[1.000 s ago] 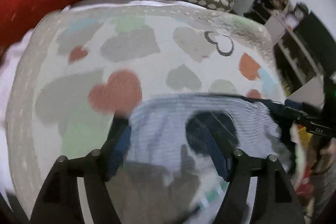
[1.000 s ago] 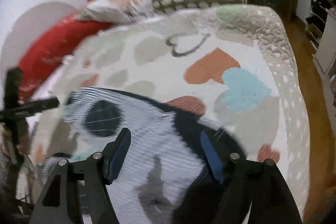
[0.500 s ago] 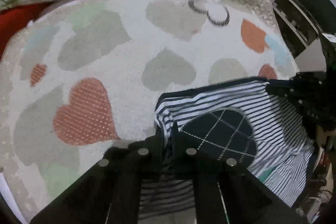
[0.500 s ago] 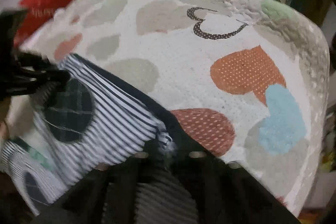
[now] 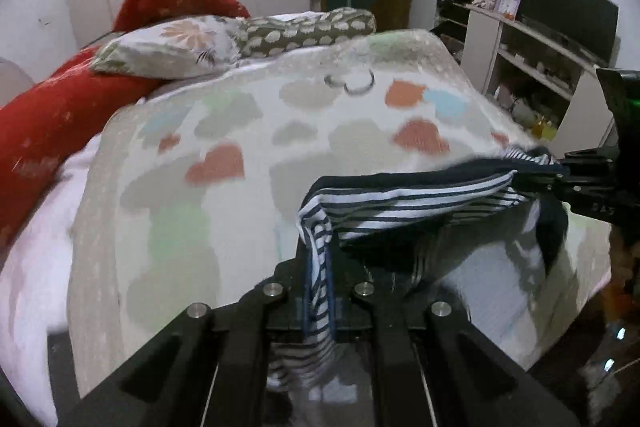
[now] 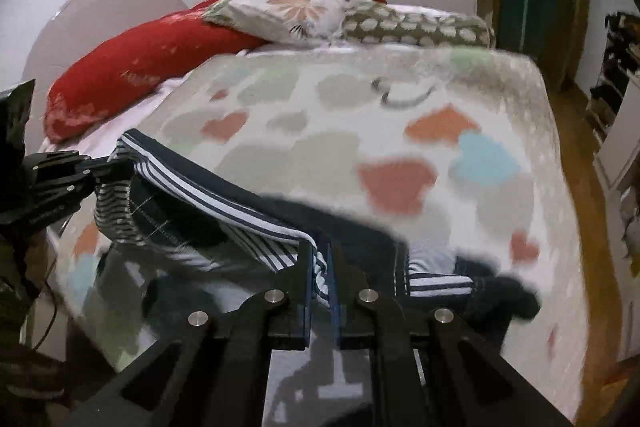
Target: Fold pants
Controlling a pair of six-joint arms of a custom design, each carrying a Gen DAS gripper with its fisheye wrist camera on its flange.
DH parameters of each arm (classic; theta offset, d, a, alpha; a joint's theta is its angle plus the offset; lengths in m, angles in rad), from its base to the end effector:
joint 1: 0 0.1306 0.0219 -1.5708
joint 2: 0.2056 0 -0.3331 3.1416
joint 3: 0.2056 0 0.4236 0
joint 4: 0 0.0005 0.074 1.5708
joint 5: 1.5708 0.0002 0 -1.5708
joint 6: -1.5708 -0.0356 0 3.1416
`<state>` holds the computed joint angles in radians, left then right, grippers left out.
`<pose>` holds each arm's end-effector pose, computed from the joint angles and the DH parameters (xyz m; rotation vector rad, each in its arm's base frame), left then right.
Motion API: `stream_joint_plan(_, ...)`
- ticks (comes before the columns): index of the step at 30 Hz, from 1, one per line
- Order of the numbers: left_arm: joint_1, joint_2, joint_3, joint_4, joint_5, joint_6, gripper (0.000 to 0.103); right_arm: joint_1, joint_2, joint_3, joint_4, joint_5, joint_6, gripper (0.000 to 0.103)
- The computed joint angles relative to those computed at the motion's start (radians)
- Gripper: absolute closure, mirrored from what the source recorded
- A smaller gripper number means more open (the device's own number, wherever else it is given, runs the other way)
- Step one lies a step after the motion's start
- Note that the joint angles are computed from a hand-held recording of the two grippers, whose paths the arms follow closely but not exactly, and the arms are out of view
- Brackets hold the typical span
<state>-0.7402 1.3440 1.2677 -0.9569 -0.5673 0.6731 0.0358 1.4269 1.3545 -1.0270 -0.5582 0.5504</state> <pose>0.3746 -0.3169 0.3419 -0.1110 2.3808 0.1018 0.5111 0.0367 0.3395 -0.8869 2.3433 0.5400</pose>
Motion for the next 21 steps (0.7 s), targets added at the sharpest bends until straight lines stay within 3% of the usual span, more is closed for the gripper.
stream_joint_plan(3, -0.084, 0.025, -0.052, -0.071, -0.042, 0.155, 0.092, -0.029, -0.087, -0.159, 0.012, 0.006, 0.011, 0.095)
stream_joint_plan(5, -0.108, 0.045, -0.07, -0.122, -0.019, 0.248, 0.091, -0.062, -0.119, -0.231, 0.021, 0.029, -0.013, 0.094)
stream_joint_plan(9, -0.155, -0.037, -0.154, -0.102, 0.003, 0.35, 0.091, -0.18, -0.164, -0.259, -0.014, -0.056, -0.059, 0.089)
stream_joint_plan(11, -0.169, -0.103, -0.2, -0.085, 0.0, 0.38, 0.089, -0.23, -0.17, -0.242, 0.002, -0.092, -0.094, 0.063)
stream_joint_plan(12, -0.173, -0.126, -0.216, -0.086, -0.007, 0.403, 0.088, -0.255, -0.167, -0.227, 0.038, -0.102, -0.133, 0.039)
stream_joint_plan(13, -0.175, -0.148, -0.23, -0.092, -0.014, 0.428, 0.087, -0.266, -0.158, -0.213, 0.064, -0.103, -0.164, 0.028)
stream_joint_plan(15, -0.177, -0.198, -0.262, -0.087, -0.024, 0.48, 0.082, -0.278, -0.108, -0.159, 0.081, -0.101, -0.224, 0.027)
stream_joint_plan(18, -0.162, -0.272, -0.313, -0.039, -0.027, 0.542, 0.06, -0.26, 0.016, -0.052, 0.083, -0.074, -0.309, 0.026)
stream_joint_plan(21, -0.124, -0.32, -0.358, 0.037, 0.032, 0.556, 0.058, -0.244, 0.119, 0.028, 0.063, -0.108, -0.389, 0.026)
